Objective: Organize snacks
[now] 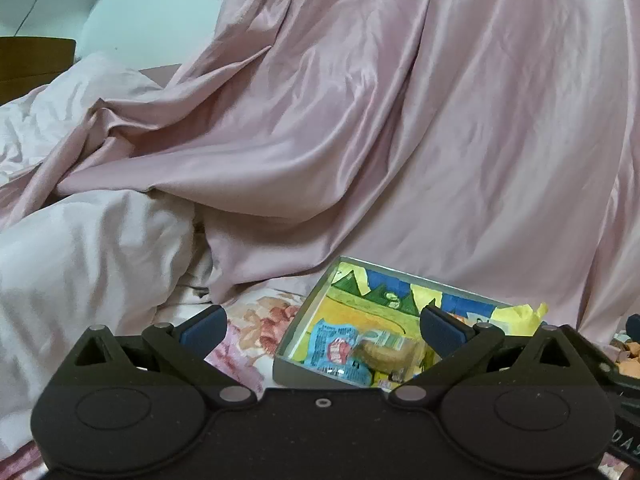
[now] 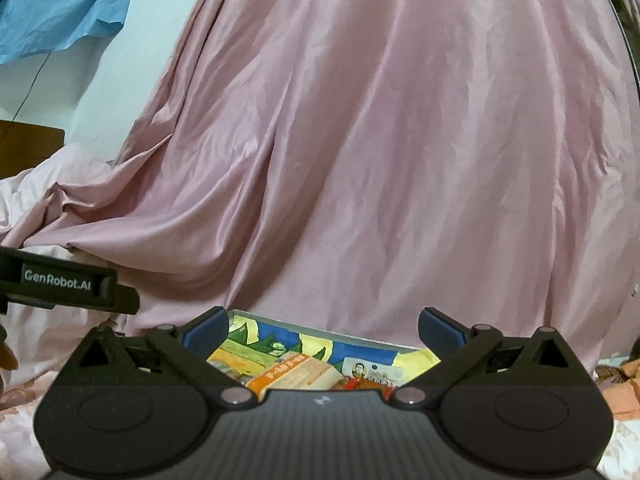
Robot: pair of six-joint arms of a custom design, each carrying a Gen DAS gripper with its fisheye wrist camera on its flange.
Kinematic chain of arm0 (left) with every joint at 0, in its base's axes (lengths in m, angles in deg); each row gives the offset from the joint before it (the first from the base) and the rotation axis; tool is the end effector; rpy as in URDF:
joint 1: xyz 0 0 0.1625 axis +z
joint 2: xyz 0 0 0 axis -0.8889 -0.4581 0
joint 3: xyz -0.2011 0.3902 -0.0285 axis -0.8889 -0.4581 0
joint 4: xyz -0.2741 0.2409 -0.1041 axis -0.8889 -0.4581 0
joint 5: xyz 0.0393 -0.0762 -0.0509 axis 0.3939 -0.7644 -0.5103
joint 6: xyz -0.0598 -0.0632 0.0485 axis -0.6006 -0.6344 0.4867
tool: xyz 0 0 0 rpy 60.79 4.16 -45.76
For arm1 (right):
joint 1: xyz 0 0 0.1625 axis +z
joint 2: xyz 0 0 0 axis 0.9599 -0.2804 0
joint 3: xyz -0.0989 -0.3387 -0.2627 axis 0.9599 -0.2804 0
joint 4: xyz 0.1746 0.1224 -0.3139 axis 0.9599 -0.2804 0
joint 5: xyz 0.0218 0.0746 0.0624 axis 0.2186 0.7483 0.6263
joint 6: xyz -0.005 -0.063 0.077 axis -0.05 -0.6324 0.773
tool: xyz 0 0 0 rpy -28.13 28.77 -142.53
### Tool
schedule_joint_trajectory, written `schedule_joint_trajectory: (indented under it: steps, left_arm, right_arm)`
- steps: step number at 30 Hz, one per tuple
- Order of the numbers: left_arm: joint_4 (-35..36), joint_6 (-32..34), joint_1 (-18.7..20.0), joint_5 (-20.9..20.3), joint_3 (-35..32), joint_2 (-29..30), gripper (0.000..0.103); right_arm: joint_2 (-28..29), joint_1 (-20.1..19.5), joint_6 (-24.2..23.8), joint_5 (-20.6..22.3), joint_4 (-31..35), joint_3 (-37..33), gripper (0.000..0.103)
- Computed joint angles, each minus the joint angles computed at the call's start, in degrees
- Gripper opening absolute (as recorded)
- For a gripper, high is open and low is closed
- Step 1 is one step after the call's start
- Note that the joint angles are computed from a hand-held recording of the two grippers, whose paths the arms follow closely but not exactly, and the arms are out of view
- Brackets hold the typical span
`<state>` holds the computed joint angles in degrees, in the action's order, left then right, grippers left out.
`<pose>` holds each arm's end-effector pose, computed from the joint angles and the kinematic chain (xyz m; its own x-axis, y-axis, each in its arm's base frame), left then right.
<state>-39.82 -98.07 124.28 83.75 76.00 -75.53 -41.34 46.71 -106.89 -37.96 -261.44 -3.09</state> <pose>-0.0701 -0.5455 0.3540 -0.8195 -0.0471 -0.5711 0.5230 0.3458 -0.7791 0.3904 -0.5014 -0.0472 -0.6445 -0.0319 0.7639 -0.7646 0.0299 -0.6438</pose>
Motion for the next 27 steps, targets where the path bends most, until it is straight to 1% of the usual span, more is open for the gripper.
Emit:
schedule_joint_trajectory:
  steps: [16, 27]
  left_arm:
    - [-6.06, 3.81, -1.55, -1.79, 9.54, -6.01, 0.102]
    - [-9.00, 6.27, -2.34, -1.71, 14.99, -9.62, 0.102]
  right_arm:
    - [-0.99, 1.35, 3.43, -1.08, -3.86, 5.63, 0.103]
    - [-1.20, 2.07, 5.75, -2.57, -5.93, 8.80, 0.103]
